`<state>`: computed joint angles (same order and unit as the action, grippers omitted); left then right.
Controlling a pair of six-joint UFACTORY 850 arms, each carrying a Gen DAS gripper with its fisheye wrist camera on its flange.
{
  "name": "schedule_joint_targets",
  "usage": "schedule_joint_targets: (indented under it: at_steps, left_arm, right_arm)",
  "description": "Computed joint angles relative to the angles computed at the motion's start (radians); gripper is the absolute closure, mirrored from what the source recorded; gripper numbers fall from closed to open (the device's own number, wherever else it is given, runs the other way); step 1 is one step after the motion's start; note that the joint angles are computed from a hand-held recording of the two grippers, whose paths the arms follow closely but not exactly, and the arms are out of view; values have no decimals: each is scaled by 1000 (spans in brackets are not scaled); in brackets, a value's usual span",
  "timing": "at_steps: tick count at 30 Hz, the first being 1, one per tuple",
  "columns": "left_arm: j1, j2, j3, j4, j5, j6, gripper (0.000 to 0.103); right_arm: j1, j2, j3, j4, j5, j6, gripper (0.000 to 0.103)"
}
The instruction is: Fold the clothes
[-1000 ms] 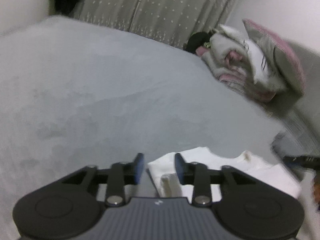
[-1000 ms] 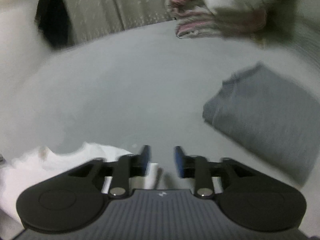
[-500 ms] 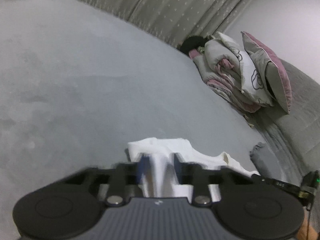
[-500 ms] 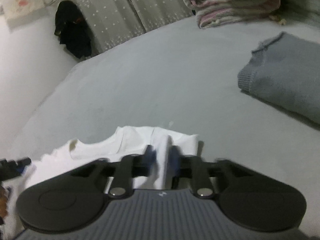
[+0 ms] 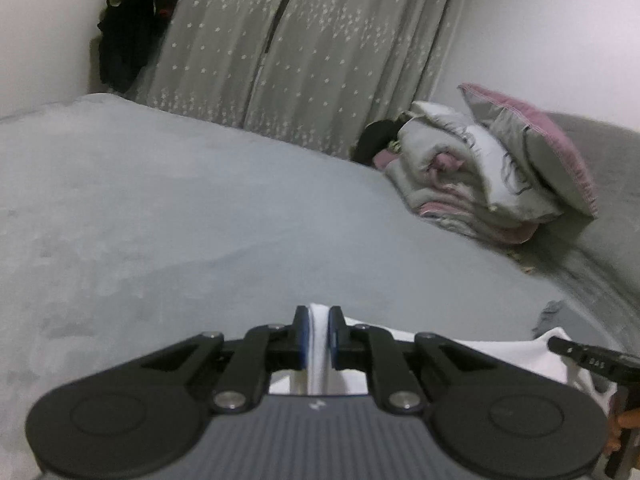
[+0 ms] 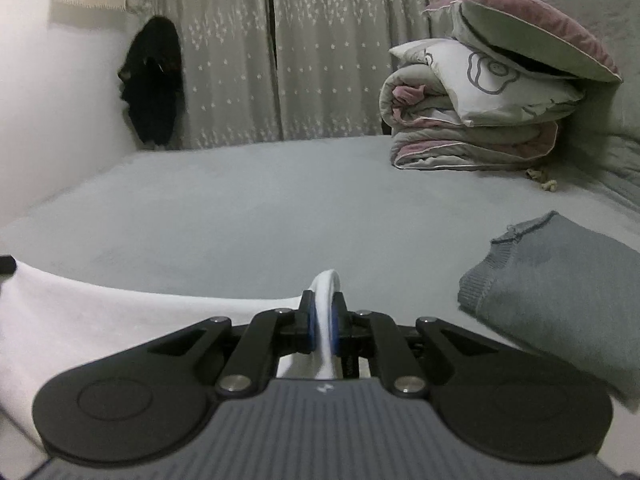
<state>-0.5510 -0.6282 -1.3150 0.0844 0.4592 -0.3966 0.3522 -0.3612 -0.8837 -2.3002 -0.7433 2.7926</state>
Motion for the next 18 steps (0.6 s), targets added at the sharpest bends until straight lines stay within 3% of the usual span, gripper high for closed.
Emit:
schedule_joint_targets:
  at_steps: [6,9,12,14,16,18]
  left_arm:
    - [3,-107,-134,-46,-166,39,93]
    - [-2,-135,-143,-103,-174,125,92]
    - [4,-142,-145,-61,-166,53,88]
    - [9,-141,-160,12,-199,-45,86]
    - [13,-133,-170,97,-239,-160,79]
    - [16,-118,-175,219,-284,-315,49]
  right_arm:
    - [-13,-85,-88,150,101,-177,95]
    - [-26,-103,-101,165,130,-185,95]
    - [-31,-98,-104,186,149,-194,92]
    - [-28,-83,-98,215,158,-191,82]
    - [-30,-63,-87,236,170,-164,63]
    - [-40,-30,-62,220,194,-77,59]
